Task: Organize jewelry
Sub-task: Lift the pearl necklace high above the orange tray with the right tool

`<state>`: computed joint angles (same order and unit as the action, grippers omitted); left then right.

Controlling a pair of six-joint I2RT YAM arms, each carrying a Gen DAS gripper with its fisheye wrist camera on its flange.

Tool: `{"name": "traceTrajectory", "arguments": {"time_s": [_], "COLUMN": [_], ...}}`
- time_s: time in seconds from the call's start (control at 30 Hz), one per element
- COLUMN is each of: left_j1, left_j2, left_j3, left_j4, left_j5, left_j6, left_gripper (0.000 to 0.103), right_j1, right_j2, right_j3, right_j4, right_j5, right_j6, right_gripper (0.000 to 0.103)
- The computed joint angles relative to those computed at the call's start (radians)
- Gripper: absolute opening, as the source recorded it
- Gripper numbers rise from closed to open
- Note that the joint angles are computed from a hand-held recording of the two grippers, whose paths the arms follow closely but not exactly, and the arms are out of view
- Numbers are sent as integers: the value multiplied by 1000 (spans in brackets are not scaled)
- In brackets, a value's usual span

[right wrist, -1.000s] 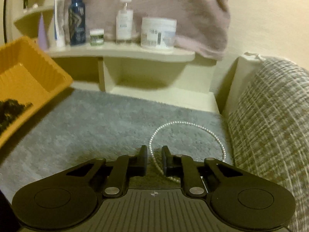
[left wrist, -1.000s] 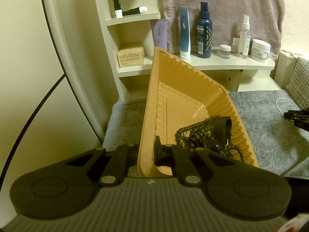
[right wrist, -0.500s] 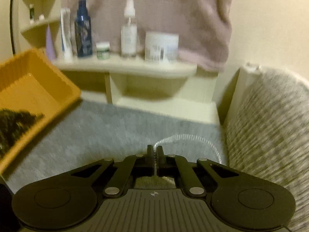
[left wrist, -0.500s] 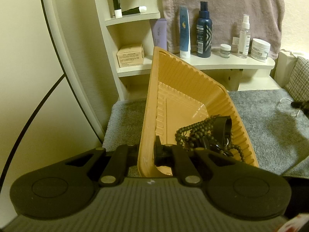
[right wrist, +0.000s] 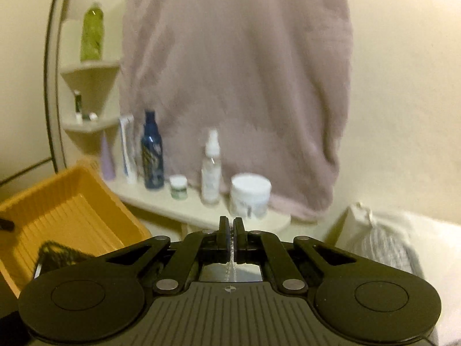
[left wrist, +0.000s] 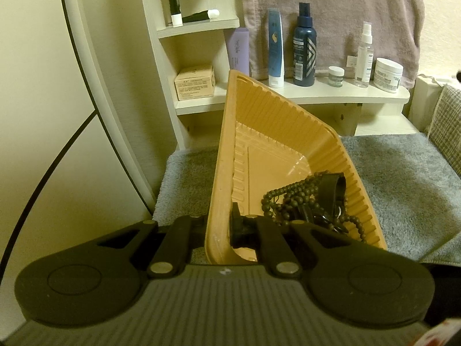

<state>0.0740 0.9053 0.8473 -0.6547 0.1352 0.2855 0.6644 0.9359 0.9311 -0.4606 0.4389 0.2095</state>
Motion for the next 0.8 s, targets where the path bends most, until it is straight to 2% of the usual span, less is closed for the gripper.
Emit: {"name": "traceTrajectory", "arguments": {"time_s": [0.37, 0.8], "left_j1": [4, 58], "left_j2": [5, 13], "left_j3": [1, -12], "left_j4": [1, 16], "left_j5": [8, 69], "left_j6": [-8, 8], "left_gripper": [6, 6], "right_j1": [100, 202], "right_j2": [137, 351], "right_j3": [199, 398], "right_j4": [24, 97], "right_j5": [-32, -155], "right_j6": [-66, -72], "right_gripper": [2, 2]}}
